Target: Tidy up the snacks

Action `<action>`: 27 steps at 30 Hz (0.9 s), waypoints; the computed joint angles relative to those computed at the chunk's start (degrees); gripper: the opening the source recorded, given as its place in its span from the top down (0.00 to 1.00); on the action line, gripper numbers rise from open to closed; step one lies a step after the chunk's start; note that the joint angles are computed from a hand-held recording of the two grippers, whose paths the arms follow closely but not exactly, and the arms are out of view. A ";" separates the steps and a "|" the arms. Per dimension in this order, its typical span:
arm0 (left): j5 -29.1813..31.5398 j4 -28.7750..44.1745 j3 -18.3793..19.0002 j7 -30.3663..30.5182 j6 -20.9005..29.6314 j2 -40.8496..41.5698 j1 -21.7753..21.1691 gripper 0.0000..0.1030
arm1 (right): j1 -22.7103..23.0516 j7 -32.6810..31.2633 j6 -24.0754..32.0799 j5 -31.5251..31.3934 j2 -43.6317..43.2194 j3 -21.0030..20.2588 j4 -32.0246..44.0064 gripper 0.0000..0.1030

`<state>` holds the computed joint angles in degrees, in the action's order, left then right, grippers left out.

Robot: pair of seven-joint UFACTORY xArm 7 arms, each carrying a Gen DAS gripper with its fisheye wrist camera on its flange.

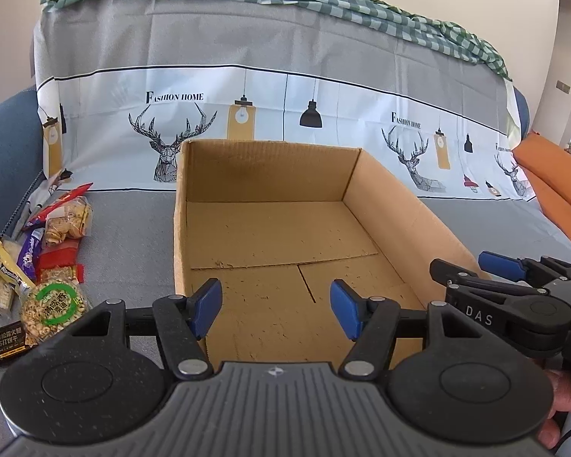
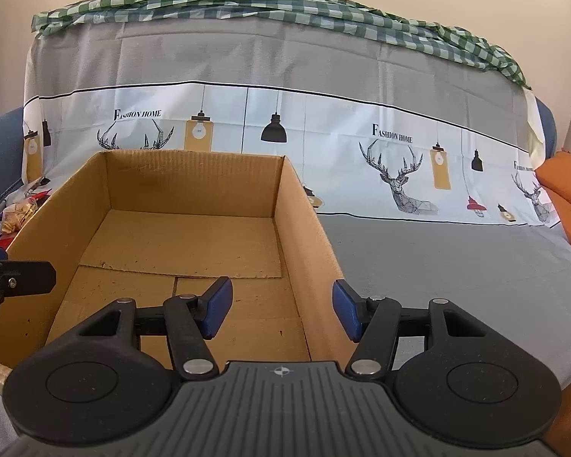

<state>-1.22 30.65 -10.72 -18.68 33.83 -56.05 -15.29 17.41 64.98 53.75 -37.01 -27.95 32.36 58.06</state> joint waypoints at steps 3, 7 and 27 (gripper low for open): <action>-0.22 -0.06 0.33 0.23 0.01 -0.05 -0.38 0.34 | 0.24 -0.02 -0.58 0.03 -0.32 -0.25 -0.47 0.41; -0.70 0.08 0.72 0.65 0.05 0.00 -0.93 0.38 | 0.07 0.27 -1.19 -0.30 -0.35 0.07 -0.63 0.41; -5.46 4.18 9.30 6.65 8.13 -0.36 -1.00 0.77 | -0.99 1.54 -8.07 -2.50 1.84 2.44 2.15 0.66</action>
<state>-6.68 34.84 -1.42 -12.02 41.96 -56.40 -16.29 16.42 66.52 45.68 -39.51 -26.12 34.79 60.21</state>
